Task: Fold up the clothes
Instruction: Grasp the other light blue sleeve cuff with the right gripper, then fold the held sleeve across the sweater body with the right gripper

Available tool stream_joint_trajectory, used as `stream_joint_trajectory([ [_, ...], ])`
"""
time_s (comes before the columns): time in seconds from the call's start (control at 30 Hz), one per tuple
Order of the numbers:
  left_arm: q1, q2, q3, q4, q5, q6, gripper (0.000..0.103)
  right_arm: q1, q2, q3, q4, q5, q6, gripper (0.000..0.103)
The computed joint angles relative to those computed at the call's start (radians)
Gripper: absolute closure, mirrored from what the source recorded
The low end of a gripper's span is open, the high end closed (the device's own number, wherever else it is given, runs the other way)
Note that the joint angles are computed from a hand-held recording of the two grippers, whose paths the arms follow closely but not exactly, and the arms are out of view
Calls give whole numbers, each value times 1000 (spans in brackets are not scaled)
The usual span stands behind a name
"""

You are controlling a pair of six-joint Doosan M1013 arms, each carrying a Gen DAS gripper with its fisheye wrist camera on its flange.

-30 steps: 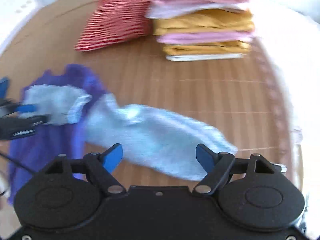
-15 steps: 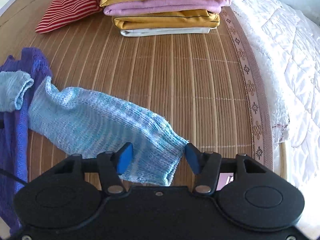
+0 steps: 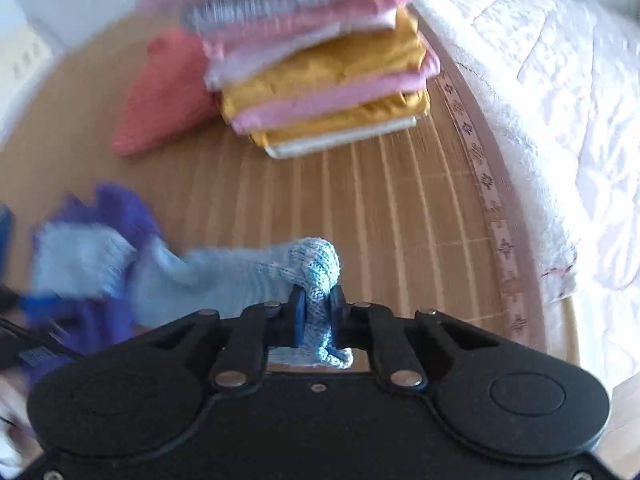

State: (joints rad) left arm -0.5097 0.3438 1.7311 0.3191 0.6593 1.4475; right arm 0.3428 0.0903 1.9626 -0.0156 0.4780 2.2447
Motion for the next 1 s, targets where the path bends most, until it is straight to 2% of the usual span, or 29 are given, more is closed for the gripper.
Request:
stream_joint_trajectory([
  [0.1,7,-15,12,2,-1,-38,50,-27,-35,12,246,-64,-151,91],
  [0.2,21,-32,25,-5,-2,-74,50,-36,-49,-2,447,-49,-297,91],
  [0.33,45,-52,48,-20,-4,-91,50,-23,-49,-22,689,-38,-474,91],
  [0.4,62,-60,57,-40,-2,-75,50,-7,-43,-34,776,-55,-516,91],
  [0.5,89,-77,74,-52,-8,-53,50,31,-12,-75,836,-85,-561,91],
  [0.7,161,-94,82,-143,8,12,50,131,117,-233,649,-81,-472,91],
  [0.83,202,-101,89,-185,-7,91,50,178,184,-328,536,-80,-382,90],
  [1.0,254,-93,87,-235,-16,170,50,230,278,-453,272,14,-243,90],
])
